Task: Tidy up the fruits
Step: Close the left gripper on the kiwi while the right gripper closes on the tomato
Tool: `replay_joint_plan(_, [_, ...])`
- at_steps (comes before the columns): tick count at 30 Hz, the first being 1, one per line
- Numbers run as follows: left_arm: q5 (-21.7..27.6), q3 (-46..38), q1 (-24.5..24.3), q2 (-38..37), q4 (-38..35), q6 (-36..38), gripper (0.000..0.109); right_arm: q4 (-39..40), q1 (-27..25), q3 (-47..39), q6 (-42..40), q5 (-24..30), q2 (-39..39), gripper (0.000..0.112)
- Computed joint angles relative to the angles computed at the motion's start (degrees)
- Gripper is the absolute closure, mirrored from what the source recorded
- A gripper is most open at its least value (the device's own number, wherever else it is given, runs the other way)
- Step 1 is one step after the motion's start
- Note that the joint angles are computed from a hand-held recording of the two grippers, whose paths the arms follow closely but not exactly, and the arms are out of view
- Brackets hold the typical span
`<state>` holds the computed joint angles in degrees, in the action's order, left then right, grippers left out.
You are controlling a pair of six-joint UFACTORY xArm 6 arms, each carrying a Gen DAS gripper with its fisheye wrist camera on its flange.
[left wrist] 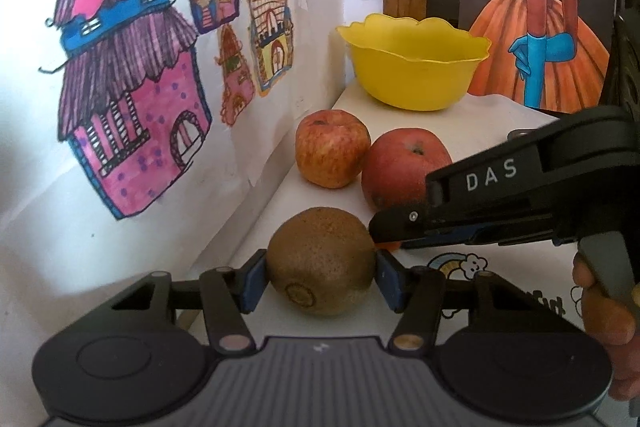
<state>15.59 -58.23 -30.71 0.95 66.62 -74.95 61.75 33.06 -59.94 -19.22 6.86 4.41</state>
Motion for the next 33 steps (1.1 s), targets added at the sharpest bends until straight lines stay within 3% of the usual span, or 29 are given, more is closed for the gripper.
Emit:
replay_joint_plan(13, [1.79,5.05,-1.32,-5.25,-3.97,0.25,0.048,2.94,0.42,5.75,-3.61,0.60,-5.54,0.089])
replay_joint_plan(24, [3.62,12.31,-5.34,-13.06,-8.53,1.99,0.048,1.37,3.32,18.82,-4.41,-0.69,-18.10,0.091])
replay_joint_plan(29, [4.59,14.16,-7.16,-15.21,-7.97,0.75,0.048,-9.71,4.47,23.82,3.98,-2.92,-21.86,0.087])
replay_joint_plan(33, [5.08,14.59,-7.20,-15.84,-8.08,-0.31,0.048,-24.55,4.29,24.79,14.76,-7.24,-20.83,0.084])
